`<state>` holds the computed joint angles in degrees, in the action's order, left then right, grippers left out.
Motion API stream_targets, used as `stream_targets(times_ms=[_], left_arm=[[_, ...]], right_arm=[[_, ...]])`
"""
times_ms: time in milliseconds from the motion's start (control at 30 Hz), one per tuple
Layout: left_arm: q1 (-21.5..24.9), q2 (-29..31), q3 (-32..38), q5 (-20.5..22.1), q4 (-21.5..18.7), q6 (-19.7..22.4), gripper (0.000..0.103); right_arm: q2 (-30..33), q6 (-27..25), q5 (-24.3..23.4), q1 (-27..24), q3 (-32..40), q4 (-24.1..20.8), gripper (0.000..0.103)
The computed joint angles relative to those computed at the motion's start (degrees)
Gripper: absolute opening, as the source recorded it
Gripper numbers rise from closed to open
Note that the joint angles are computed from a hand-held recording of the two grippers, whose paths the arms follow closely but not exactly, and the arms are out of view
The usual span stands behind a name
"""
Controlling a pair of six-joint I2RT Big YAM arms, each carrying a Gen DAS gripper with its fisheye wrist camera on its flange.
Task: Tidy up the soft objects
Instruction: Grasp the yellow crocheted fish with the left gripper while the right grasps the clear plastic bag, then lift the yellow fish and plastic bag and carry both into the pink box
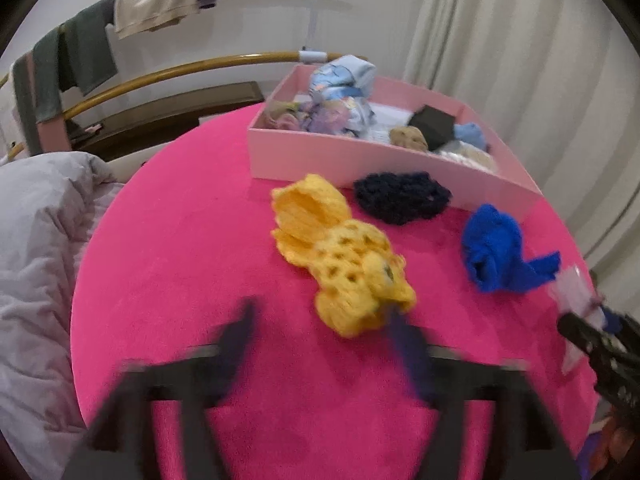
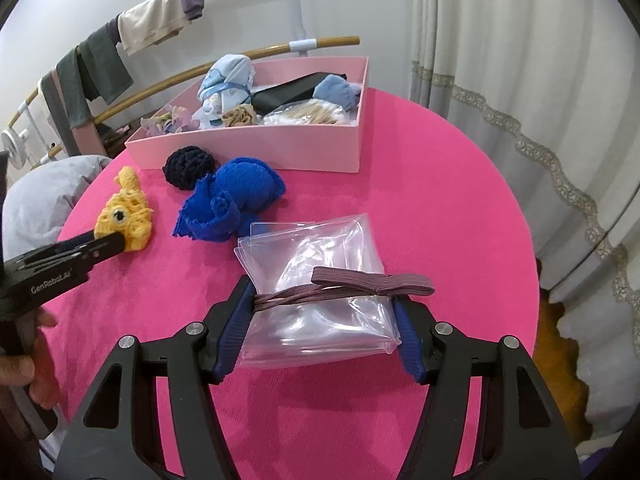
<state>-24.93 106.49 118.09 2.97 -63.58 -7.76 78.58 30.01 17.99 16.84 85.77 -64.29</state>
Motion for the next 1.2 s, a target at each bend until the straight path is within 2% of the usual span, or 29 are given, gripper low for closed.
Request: stream_targets(times_ms=[33, 133, 167, 200, 267, 367, 633, 1200], left_arm=[[0.0, -0.2, -0.3, -0.3, 1.0, -0.5, 0.089], [-0.2, 0.9, 1.2, -0.1, 0.9, -0.4, 0.088], [-0.3, 1.3, 1.4, -0.2, 1.1, -0.3, 0.083], [-0.4, 2.0, 2.0, 0.0, 0.7, 0.0, 0.063], [-0.2, 4.3, 5.0, 3.2, -2.6, 0.3, 0.03], [-0.4, 3.1, 3.6, 2.7, -1.2, 1.0, 0.023], [-0.7, -2.8, -1.7, 1.4, 2.2, 2.5, 0.021], [0.0, -14.1, -6.9, 0.6, 3.8, 4.3, 0.021]], right_arm=[[-0.1, 0.1, 0.1, 0.1, 0.0, 0.0, 0.061], [-0.2, 0.2, 0.2, 0.3, -0.1, 0.0, 0.061], [-0.2, 0.2, 0.2, 0.3, -0.1, 0.0, 0.061], [-0.1, 0.3, 0.2, 0.3, 0.0, 0.0, 0.061], [-0.1, 0.2, 0.2, 0.5, 0.1, -0.1, 0.061], [-0.2, 0.3, 0.3, 0.7, 0.4, 0.1, 0.061], [-0.7, 0.3, 1.0, 1.7, 1.7, 0.9, 0.061], [0.5, -2.4, 4.0, 5.3, 9.3, 2.0, 0.061]])
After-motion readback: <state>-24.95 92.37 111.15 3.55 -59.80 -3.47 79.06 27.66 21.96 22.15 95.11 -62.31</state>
